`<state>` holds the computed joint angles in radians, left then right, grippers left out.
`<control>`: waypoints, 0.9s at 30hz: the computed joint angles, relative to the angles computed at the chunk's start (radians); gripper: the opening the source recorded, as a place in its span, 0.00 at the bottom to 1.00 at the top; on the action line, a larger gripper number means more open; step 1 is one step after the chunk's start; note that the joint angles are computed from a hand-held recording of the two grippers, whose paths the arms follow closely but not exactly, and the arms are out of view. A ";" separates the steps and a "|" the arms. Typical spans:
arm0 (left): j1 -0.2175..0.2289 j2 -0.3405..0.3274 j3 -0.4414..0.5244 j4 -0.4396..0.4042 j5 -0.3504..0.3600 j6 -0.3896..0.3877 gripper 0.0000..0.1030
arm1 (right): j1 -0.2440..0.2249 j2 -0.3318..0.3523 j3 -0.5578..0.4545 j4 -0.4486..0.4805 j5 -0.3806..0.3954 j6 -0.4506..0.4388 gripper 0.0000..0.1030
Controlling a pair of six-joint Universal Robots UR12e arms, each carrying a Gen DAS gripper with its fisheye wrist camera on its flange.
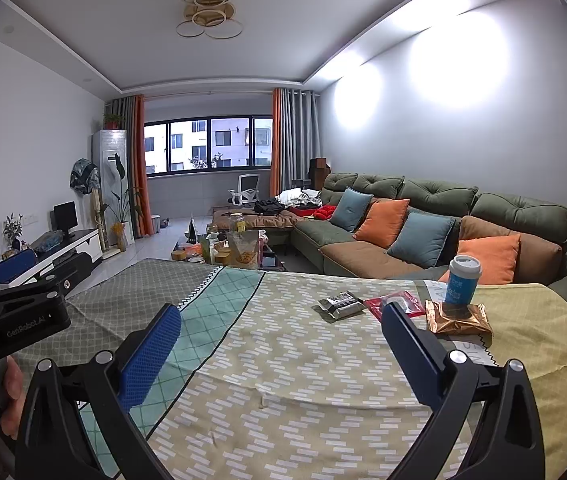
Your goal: Collect trash
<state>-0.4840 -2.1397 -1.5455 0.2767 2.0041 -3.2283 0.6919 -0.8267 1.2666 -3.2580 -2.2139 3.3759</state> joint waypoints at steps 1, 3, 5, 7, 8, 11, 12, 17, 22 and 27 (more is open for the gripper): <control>0.000 0.000 0.000 0.000 -0.002 -0.001 0.97 | -0.001 0.000 0.000 0.001 0.001 0.000 0.97; 0.000 -0.001 0.002 -0.001 -0.001 -0.003 0.97 | 0.000 0.000 0.000 0.001 -0.001 -0.001 0.97; 0.000 -0.001 0.003 -0.002 -0.001 -0.001 0.97 | 0.000 -0.001 0.000 0.005 0.000 0.001 0.97; 0.001 0.001 -0.001 0.000 -0.002 -0.001 0.97 | 0.000 -0.001 0.001 0.002 0.001 0.003 0.97; 0.000 0.000 0.001 -0.001 -0.002 -0.002 0.97 | 0.001 0.000 0.000 0.004 0.000 0.003 0.97; 0.000 0.000 0.000 0.000 -0.001 -0.002 0.97 | 0.000 -0.001 -0.001 0.008 0.002 0.004 0.97; 0.000 -0.001 0.002 -0.001 0.000 -0.002 0.97 | 0.001 -0.001 -0.001 0.005 0.001 0.003 0.97; -0.001 -0.002 0.004 -0.003 -0.001 -0.006 0.97 | 0.001 0.000 -0.001 0.005 0.000 0.003 0.97; 0.000 -0.002 0.005 -0.002 -0.001 -0.001 0.97 | 0.001 0.000 -0.002 0.005 -0.001 0.001 0.97; 0.000 -0.003 0.010 -0.013 -0.010 -0.012 0.97 | -0.001 0.000 -0.002 0.005 0.004 0.004 0.97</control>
<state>-0.4840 -2.1422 -1.5356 0.2641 1.9940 -3.2402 0.6913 -0.8271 1.2645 -3.2526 -2.2100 3.3797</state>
